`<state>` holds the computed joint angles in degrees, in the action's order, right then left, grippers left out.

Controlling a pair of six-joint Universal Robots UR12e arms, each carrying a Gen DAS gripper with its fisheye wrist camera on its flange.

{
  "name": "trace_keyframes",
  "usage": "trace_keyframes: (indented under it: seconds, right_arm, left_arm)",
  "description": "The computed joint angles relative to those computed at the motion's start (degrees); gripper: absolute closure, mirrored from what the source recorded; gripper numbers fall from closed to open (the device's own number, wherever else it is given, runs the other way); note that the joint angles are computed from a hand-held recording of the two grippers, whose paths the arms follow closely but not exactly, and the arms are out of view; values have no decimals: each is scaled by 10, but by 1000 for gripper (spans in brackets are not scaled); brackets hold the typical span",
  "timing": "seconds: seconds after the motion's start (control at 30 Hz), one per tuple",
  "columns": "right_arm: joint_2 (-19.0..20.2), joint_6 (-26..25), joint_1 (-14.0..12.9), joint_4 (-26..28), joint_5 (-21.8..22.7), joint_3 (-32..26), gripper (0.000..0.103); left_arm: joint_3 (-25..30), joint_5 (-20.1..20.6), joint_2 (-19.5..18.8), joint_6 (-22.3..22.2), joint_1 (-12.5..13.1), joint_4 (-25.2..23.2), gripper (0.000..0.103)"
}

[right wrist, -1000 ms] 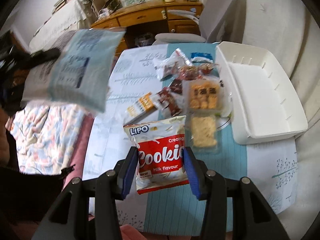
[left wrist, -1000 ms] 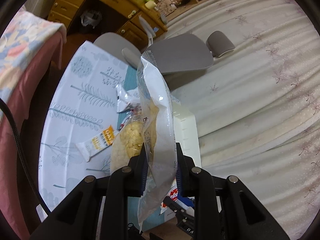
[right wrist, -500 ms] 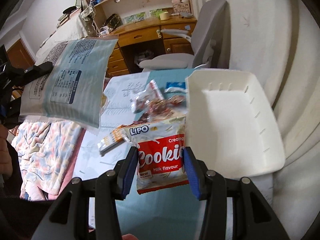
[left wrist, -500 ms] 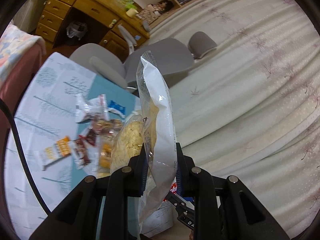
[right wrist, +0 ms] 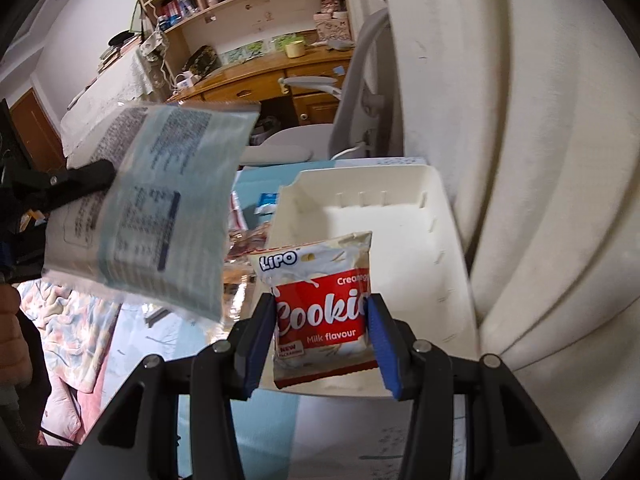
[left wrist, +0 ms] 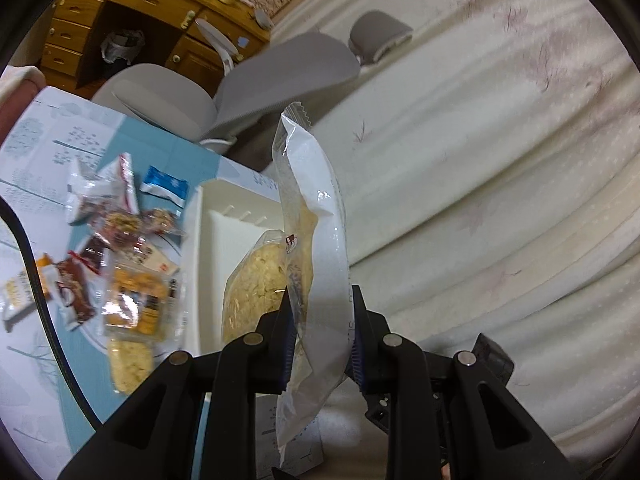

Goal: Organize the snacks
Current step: 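Carry the white bag and Cookies packet into the white tray and open both tools, then withdraw both tools from the tray back over the remaining snacks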

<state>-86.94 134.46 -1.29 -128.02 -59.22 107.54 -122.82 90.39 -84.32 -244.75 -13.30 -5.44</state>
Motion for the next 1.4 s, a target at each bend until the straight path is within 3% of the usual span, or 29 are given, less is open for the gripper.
trace_keyframes:
  seconds: [0.17,0.33,0.43,0.53,0.87,1.13,1.4]
  right_arm:
    - [19,-4,-10,5,-3,-18,56]
    - [39,12,-12,21,-20,-37,53]
    - [44,21,-15,26,-18,-42,42]
    - [47,24,-17,32,-17,-44,37]
    - [47,55,-14,97,-17,-44,37]
    - [24,67,-6,129,-29,-10,37]
    - [-22,132,2,124,-39,48,37]
  left_arm:
    - [43,-7,-40,-1,-5,-51,78]
    - [74,6,-59,8,-10,-113,46]
    - [84,22,-58,20,-10,-158,39]
    - [91,36,-56,15,-10,-201,37]
    - [66,61,-24,3,-15,-289,36]
    - [0,54,34,-24,-22,-332,36]
    - [-61,37,107,-12,-14,-374,35]
